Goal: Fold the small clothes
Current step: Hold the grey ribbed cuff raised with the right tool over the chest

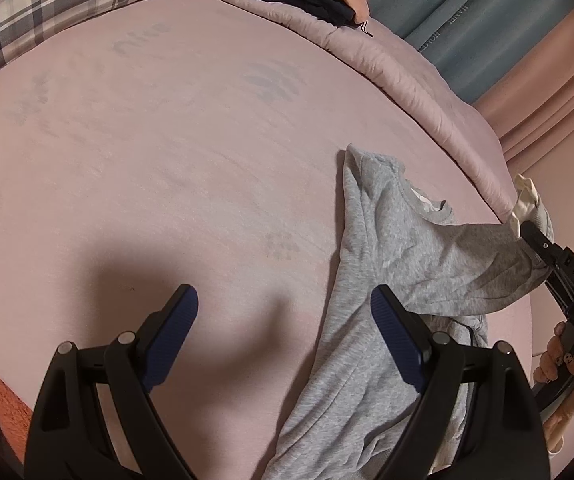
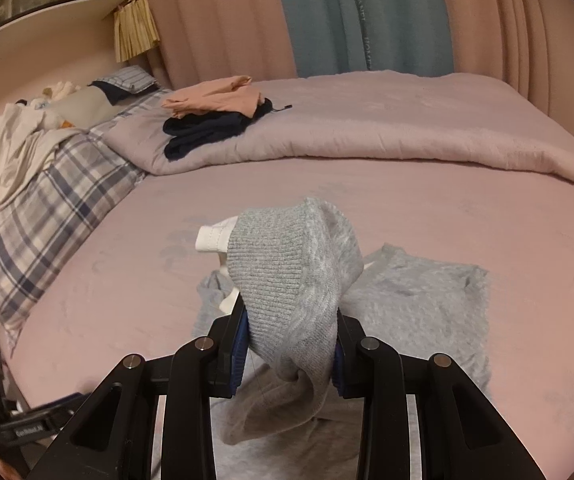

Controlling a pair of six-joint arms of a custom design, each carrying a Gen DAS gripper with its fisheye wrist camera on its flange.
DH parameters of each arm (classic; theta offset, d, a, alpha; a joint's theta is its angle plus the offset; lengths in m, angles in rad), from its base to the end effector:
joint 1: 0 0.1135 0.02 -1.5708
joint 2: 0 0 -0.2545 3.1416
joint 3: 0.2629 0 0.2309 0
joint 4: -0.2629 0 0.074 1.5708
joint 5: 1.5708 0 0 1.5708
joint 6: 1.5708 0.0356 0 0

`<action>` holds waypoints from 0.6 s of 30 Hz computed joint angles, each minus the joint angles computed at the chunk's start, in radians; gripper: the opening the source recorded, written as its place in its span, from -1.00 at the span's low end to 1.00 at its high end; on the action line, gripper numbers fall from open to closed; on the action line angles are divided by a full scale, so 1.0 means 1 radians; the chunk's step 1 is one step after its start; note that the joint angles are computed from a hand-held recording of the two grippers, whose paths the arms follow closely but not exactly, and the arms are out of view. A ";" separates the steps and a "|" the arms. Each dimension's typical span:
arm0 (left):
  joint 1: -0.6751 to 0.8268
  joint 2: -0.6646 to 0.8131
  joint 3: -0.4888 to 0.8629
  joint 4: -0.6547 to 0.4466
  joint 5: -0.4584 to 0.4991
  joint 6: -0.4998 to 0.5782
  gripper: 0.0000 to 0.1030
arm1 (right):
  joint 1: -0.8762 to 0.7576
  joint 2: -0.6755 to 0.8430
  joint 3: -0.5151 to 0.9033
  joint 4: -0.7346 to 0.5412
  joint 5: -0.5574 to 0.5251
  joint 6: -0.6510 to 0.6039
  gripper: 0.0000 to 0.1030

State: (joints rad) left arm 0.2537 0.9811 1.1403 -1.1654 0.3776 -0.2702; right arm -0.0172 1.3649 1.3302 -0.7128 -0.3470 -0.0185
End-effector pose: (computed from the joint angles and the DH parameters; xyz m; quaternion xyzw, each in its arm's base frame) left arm 0.1450 0.0240 0.3291 -0.1938 0.9247 -0.1825 0.2721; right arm 0.2719 0.0074 0.3418 -0.0697 0.9027 0.1511 0.3969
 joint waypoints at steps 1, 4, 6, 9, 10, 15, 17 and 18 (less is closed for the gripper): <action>0.003 0.005 0.003 0.002 0.002 0.003 0.71 | -0.002 0.000 -0.001 0.000 0.000 -0.001 -0.31; -0.004 0.012 0.003 0.011 0.000 0.002 0.71 | -0.013 0.000 -0.002 0.000 -0.002 -0.002 -0.31; -0.016 0.017 0.000 0.020 -0.007 -0.003 0.70 | -0.020 -0.001 -0.006 -0.001 -0.009 -0.005 -0.31; -0.036 0.025 -0.002 0.033 -0.023 -0.004 0.70 | -0.032 -0.005 -0.010 -0.004 -0.014 -0.011 -0.31; -0.045 0.029 0.000 0.037 -0.029 -0.006 0.70 | -0.033 -0.006 -0.010 -0.004 -0.013 -0.011 -0.32; -0.060 0.051 0.005 0.049 -0.033 -0.001 0.70 | -0.053 -0.004 -0.011 -0.005 -0.016 -0.010 -0.32; -0.063 0.057 0.006 0.053 -0.035 0.000 0.70 | -0.059 -0.003 -0.013 -0.003 -0.017 -0.010 -0.31; -0.059 0.058 0.006 0.052 -0.031 0.004 0.70 | -0.064 -0.002 -0.014 -0.004 -0.019 -0.011 -0.31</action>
